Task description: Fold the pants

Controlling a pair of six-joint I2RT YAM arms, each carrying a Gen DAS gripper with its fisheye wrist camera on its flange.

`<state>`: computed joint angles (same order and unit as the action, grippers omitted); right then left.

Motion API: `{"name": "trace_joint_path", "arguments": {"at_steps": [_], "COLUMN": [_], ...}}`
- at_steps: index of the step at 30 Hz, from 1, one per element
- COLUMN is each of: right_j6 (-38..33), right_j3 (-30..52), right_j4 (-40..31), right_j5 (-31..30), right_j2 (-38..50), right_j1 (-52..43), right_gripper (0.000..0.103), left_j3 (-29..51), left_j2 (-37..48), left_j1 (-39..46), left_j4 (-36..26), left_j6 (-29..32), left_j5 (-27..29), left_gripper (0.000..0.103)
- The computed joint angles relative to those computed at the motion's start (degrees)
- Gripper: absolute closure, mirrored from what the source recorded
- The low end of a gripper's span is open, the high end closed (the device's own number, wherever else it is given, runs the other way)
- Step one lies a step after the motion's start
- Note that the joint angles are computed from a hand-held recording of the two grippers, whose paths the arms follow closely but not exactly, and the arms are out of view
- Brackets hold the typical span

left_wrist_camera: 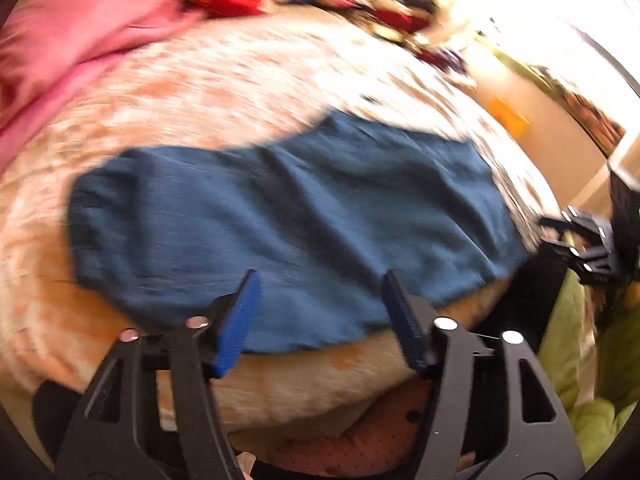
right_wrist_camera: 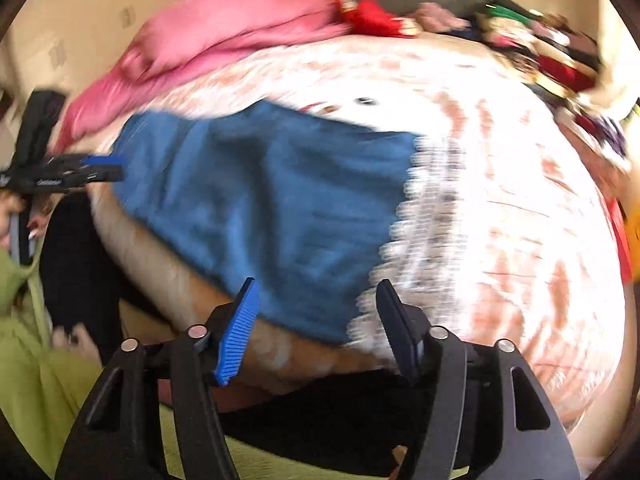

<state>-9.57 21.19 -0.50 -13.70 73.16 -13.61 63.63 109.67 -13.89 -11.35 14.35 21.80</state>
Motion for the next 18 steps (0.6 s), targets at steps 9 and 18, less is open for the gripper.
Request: {"name": "trace_joint_path", "arguments": {"at_steps": [9, 18], "right_j6": [2.9, 3.2], "right_j3": [5.6, 3.1], "right_j4": [2.7, 4.8], "right_j5": [-1.1, 0.6], "right_j2": [13.1, 14.6], "right_j1": [-3.8, -5.8], "right_gripper": [0.038, 0.038], "left_j3": [9.7, 11.9], "left_j2": [9.0, 12.3], "left_j1": [0.9, 1.7], "left_j4": [1.4, 2.2], "left_j6": [-3.2, -2.0], "left_j5": [-12.2, -14.2], "left_gripper": [0.039, 0.04]}}
